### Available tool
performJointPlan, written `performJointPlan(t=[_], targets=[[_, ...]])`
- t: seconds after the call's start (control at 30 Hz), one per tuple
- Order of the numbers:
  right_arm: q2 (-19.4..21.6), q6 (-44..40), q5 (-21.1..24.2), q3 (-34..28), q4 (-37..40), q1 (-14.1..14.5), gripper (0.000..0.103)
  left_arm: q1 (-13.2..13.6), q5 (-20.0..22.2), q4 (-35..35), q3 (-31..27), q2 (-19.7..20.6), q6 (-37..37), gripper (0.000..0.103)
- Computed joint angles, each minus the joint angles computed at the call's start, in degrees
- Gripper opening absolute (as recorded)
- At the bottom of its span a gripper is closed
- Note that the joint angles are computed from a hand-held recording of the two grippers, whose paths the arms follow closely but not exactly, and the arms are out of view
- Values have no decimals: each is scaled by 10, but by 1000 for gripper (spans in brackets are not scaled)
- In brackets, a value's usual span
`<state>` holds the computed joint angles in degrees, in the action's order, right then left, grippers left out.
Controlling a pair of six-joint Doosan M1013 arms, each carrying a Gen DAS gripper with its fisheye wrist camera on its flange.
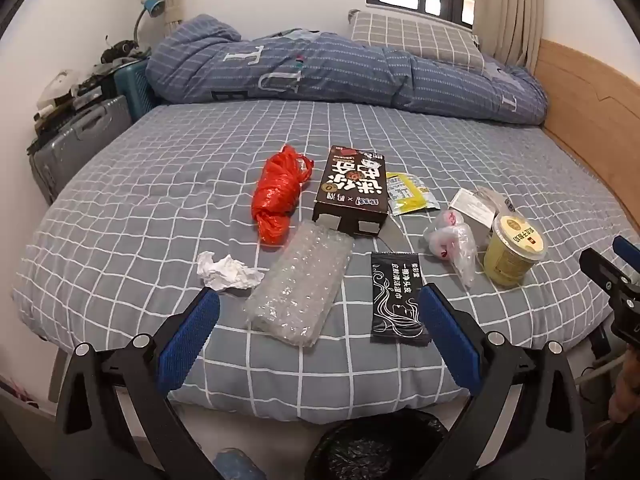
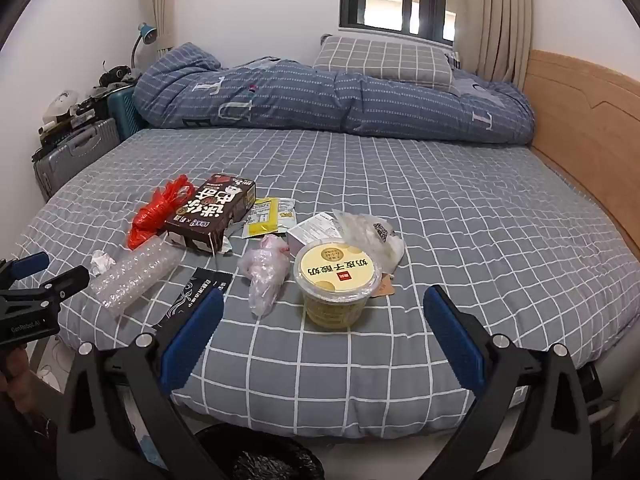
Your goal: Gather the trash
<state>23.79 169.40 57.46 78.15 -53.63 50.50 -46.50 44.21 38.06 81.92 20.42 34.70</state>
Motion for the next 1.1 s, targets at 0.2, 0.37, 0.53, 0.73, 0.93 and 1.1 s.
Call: performJointPlan(t=[0.2,0.37,0.53,0.73,0.93,1.1], targets=[[0,5,-1,1,-5,0,96,1,-5,1,4,-3,-7,97],[1,3,3,-2,-3,0,96,0,-4,6,2,-2,-15,97],[2,4,2,-2,-3,0,96,3,-13,-3,5,-2,-6,97],[1,7,1,1,-2,2,96,3,-22,-7,6,-2,-6,97],[4,5,0,-2,3,0,96,4,-15,-13,2,1,0,97],[6,0,-2,-2,3,-2,96,5,-13,-12,1,1,1,97]])
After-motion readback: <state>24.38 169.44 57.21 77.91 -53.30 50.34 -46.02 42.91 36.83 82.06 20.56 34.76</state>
